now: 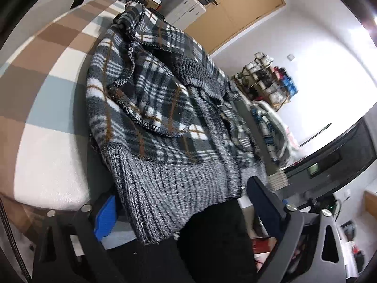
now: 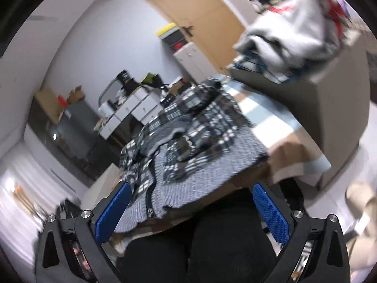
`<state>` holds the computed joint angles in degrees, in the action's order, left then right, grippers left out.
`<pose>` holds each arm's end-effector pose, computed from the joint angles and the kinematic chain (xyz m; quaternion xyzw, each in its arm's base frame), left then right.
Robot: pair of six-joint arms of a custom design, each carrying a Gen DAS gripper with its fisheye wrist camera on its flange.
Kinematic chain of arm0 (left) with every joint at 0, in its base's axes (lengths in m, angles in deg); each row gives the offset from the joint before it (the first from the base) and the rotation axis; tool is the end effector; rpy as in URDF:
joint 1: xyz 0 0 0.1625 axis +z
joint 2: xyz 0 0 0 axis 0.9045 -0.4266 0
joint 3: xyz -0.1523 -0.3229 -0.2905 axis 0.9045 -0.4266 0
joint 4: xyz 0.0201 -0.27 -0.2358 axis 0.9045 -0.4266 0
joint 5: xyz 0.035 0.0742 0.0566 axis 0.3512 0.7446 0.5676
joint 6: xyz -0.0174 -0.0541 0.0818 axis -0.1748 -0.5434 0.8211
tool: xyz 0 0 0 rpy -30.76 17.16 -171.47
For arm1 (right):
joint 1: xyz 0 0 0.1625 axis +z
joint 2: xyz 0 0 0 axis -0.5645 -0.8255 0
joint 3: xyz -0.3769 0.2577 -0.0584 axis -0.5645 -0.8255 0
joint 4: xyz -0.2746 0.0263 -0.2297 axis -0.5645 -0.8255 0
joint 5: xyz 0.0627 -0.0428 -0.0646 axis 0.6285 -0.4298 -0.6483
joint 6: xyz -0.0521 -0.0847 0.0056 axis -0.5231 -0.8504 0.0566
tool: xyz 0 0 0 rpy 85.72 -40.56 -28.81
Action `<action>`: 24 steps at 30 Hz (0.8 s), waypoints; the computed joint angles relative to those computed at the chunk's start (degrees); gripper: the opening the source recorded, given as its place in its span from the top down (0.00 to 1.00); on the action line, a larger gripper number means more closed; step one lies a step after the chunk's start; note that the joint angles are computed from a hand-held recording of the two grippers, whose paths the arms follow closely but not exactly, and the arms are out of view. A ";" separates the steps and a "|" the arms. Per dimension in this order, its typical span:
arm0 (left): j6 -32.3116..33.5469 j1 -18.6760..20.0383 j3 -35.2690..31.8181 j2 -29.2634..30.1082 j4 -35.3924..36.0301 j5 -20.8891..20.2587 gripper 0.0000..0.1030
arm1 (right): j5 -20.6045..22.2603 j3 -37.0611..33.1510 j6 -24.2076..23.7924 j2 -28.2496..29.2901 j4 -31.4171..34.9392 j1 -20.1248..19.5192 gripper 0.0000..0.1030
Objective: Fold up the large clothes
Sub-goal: 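Grasp the knit side edge of the jacket with the left gripper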
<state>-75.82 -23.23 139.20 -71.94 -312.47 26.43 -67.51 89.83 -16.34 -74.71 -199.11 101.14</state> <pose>-0.1699 -0.3964 0.0804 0.0106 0.9327 -0.3603 0.0093 -0.0411 -0.5128 0.3049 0.0757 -0.9130 0.4004 0.0194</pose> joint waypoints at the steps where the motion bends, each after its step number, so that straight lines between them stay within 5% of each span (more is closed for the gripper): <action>1: -0.24 -0.09 -0.35 -0.25 1.58 0.85 0.25 | 1.44 -1.05 1.46 -0.25 2.50 -1.12 0.00; 4: -2.37 0.15 -0.69 -1.38 4.63 2.93 0.57 | 2.81 -4.19 5.68 -0.13 8.29 -3.20 0.00; 8: -0.43 0.18 -0.11 -1.93 2.69 2.88 0.87 | 3.07 -9.61 10.14 1.33 16.85 -4.71 0.00; 11: 1.58 -0.01 -0.18 -1.94 1.42 2.09 0.94 | 0.81 -11.87 10.37 2.83 16.22 -4.31 0.00; 19: 0.79 0.79 -1.11 -0.77 1.17 1.51 0.94 | -2.75 -18.54 12.76 6.94 19.55 -3.06 0.00; 24: -0.61 0.93 -1.36 -1.41 4.05 1.05 0.81 | -0.83 -19.50 13.60 7.53 20.31 -3.36 0.00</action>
<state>-76.43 -22.30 137.84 -73.35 -308.42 27.48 -68.35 70.33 -2.74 -67.18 -178.80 97.78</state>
